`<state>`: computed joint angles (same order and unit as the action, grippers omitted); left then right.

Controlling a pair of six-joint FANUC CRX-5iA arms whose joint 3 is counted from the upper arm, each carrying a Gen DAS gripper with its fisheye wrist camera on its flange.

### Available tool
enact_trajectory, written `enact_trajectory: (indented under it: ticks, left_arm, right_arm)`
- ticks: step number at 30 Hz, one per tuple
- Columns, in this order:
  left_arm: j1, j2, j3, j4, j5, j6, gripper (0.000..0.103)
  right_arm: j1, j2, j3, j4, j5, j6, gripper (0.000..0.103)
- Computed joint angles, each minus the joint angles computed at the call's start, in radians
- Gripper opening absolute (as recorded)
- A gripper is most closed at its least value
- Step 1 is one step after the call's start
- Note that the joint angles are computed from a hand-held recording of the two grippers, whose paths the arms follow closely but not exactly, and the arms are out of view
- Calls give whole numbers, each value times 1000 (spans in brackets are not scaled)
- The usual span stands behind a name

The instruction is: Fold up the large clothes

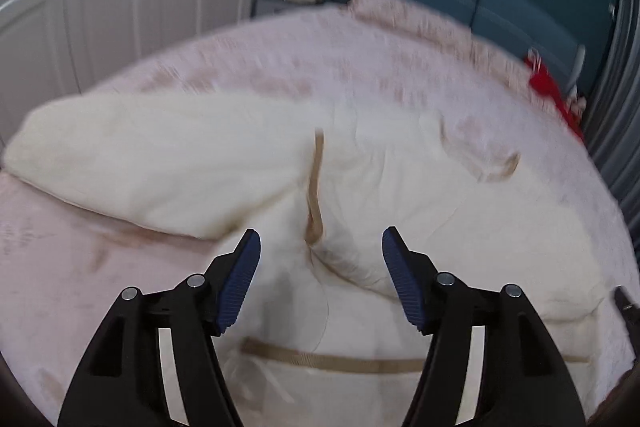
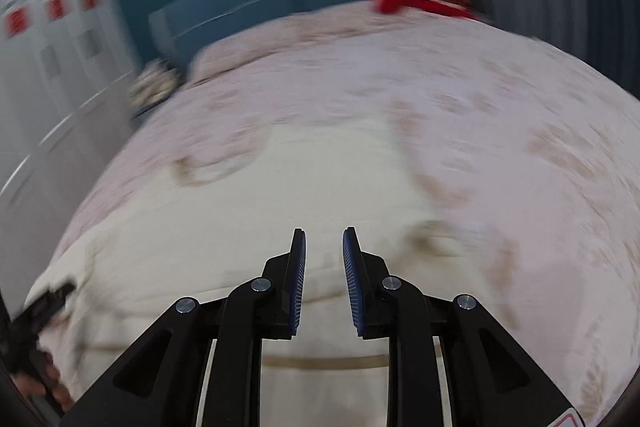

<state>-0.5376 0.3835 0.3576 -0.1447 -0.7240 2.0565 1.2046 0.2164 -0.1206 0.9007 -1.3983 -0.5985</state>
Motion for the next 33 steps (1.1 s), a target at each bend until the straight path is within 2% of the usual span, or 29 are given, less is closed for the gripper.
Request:
enact_trajectory:
  ticks: [3, 5, 8, 11, 14, 20, 25, 27, 29, 30, 31, 33]
  left_arm:
    - [3, -5, 0, 46, 31, 12, 61]
    - [-14, 47, 69, 29, -14, 6, 60]
    - [-39, 136, 161, 1, -98, -5, 50]
    - [-45, 173, 175, -16, -121, 10, 46]
    - [-44, 166, 135, -14, -73, 9, 46]
    - [-59, 177, 145, -58, -79, 23, 46]
    - [-51, 174, 138, -26, -66, 9, 46]
    - [-14, 125, 53, 82, 10, -40, 46]
    - [19, 69, -15, 134, 37, -39, 48]
    - [51, 18, -78, 172, 68, -34, 55]
    - [92, -39, -158, 232, 124, -52, 70]
    - [163, -126, -253, 224, 183, 14, 85]
  right_arm:
    - [-40, 83, 103, 15, 109, 148, 18]
    - [-62, 142, 172, -12, 154, 240, 15]
    - [-89, 208, 245, -91, 203, 317, 13]
    - [-97, 259, 290, -159, 192, 361, 13]
    - [-94, 259, 269, -165, 208, 339, 12]
    - [-92, 285, 288, -166, 178, 351, 11]
    - [-95, 290, 297, -171, 167, 366, 11]
    - [-96, 294, 314, -184, 158, 383, 12]
    - [-96, 296, 344, -201, 136, 404, 13]
    - [-90, 298, 364, -205, 110, 410, 19]
    - [-73, 301, 389, -194, 66, 395, 22]
    - [-39, 283, 378, -142, 57, 323, 39]
